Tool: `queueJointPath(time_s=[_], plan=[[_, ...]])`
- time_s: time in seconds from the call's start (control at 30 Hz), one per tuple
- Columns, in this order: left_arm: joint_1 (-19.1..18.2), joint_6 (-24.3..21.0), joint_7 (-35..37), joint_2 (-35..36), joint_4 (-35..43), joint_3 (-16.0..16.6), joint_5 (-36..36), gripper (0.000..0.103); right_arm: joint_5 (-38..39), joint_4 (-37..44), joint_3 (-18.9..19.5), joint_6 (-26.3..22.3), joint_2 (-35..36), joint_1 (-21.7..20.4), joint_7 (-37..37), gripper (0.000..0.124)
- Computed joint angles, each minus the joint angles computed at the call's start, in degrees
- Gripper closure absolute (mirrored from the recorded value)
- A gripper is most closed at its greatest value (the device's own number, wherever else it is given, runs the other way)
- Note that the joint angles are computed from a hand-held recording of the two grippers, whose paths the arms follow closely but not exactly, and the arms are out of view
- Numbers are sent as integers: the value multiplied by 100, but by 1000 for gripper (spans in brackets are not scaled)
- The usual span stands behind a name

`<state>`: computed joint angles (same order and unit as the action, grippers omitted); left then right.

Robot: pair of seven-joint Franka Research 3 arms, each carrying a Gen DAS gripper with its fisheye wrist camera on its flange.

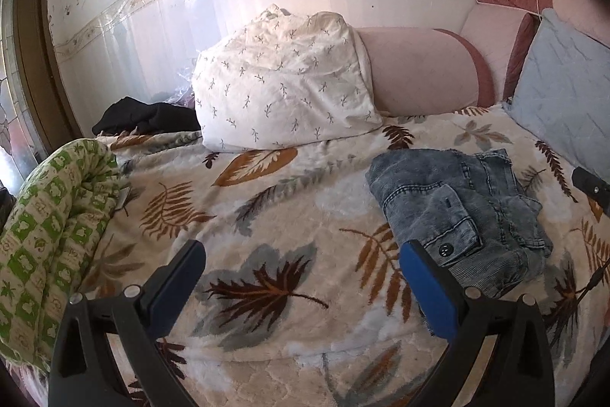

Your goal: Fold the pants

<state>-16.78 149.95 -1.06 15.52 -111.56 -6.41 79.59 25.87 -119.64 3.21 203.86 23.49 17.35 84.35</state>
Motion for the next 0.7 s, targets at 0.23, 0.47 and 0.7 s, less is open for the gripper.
queueJointPath(time_s=[0.23,0.47,0.7], plan=[[14,-26,40,75,20,28,-71,0,-182,34,127,-181,46,-249,365,38],[39,-10,84,152,53,64,-189,0,-291,102,120,-212,87,-286,519,38],[4,-49,200,208,80,98,-366,0,-228,169,20,-373,114,-195,498,38]])
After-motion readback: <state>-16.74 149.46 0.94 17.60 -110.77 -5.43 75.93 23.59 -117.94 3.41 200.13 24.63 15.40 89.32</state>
